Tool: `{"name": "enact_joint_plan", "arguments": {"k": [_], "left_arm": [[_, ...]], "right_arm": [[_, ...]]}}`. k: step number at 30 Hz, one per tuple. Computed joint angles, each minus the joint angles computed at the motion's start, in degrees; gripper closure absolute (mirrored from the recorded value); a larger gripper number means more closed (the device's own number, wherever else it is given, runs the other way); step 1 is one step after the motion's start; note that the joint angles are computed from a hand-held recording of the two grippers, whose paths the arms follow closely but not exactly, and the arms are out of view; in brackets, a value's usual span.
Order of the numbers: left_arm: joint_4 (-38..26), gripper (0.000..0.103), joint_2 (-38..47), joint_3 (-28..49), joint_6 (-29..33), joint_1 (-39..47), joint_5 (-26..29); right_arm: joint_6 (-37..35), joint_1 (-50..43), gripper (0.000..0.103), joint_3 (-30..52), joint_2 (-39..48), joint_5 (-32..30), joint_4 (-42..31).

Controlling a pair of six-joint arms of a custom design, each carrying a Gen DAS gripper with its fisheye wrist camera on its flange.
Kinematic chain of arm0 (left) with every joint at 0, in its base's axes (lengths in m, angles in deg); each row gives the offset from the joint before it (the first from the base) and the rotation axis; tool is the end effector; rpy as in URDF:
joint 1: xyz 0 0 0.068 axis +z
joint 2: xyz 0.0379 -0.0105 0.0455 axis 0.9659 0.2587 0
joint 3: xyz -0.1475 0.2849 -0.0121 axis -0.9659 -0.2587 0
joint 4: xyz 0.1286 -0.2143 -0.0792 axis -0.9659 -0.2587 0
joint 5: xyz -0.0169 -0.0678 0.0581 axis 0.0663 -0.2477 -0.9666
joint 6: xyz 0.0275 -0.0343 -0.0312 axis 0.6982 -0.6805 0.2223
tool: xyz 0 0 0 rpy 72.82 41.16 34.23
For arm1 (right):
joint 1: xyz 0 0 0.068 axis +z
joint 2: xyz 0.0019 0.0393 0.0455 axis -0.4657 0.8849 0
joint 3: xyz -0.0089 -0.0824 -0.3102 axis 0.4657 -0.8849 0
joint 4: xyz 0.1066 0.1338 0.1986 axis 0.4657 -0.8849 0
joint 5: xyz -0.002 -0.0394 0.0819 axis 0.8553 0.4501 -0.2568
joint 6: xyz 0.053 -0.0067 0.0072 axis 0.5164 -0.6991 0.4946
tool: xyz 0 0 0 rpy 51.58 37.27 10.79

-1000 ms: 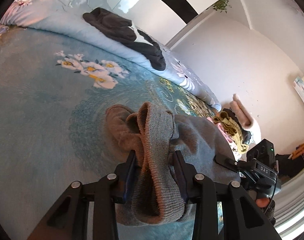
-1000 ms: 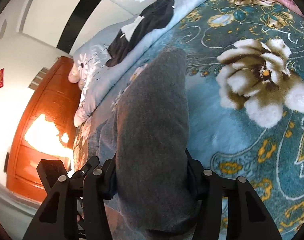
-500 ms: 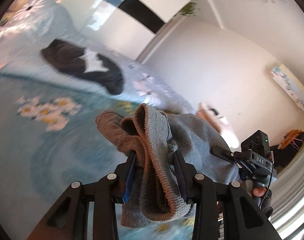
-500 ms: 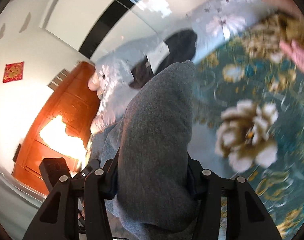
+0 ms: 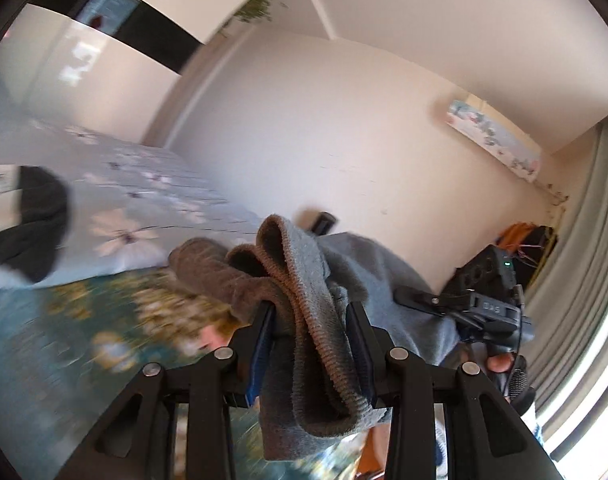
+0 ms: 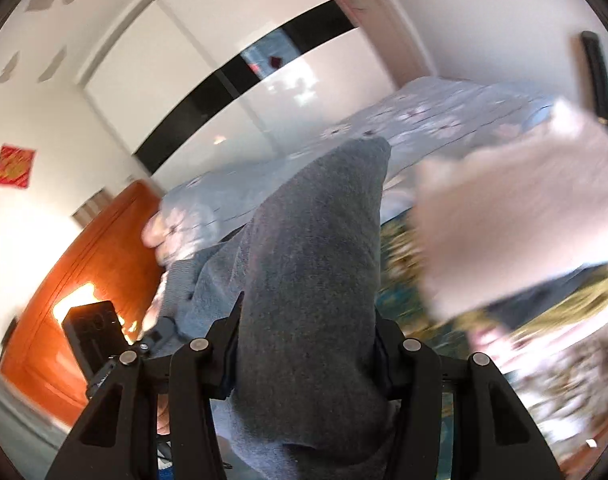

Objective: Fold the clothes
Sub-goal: 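Lift the folded sweatshirt with both grippers and carry it to the clothes stack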

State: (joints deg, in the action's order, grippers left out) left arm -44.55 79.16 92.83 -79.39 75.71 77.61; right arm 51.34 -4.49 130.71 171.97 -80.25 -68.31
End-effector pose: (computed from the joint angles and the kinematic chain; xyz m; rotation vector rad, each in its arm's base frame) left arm 0.2957 -0.0227 0.3718 0.1941 1.8746 -1.0497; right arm 0.3254 0.1537 0.4125 -0.1984 2.2511 0.8600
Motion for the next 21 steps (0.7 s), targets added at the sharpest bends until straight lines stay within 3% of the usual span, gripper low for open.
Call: {"name": "enact_joint_plan", "arguments": {"k": [4, 8, 12, 16, 21], "left_arm": [[-0.6, 0.063, 12.6, 14.9, -0.6, -10.7, -8.4], [-2.3, 0.064, 25.9, 30.5, -3.9, -16.4, -11.9], [-2.0, 0.065, 33.4, 37.6, -4.2, -19.5, -14.9], [-1.1, 0.065, 38.3, 38.5, -3.3, -21.0, -17.1], [5.4, 0.066, 38.8, 32.3, -3.6, -21.1, -17.5]], "right_arm": [[-7.2, -11.2, 0.051, 14.8, 7.5, -4.5, -11.2], [-11.6, -18.8, 0.051, 32.5, 18.0, -6.9, -19.9], [-14.0, -24.1, 0.051, 48.2, 29.0, -11.2, -24.0], [-11.4, -28.2, 0.051, 47.9, 35.2, -19.5, -16.8], [-8.5, -31.0, 0.051, 36.4, 37.1, -23.0, -7.4]]}}
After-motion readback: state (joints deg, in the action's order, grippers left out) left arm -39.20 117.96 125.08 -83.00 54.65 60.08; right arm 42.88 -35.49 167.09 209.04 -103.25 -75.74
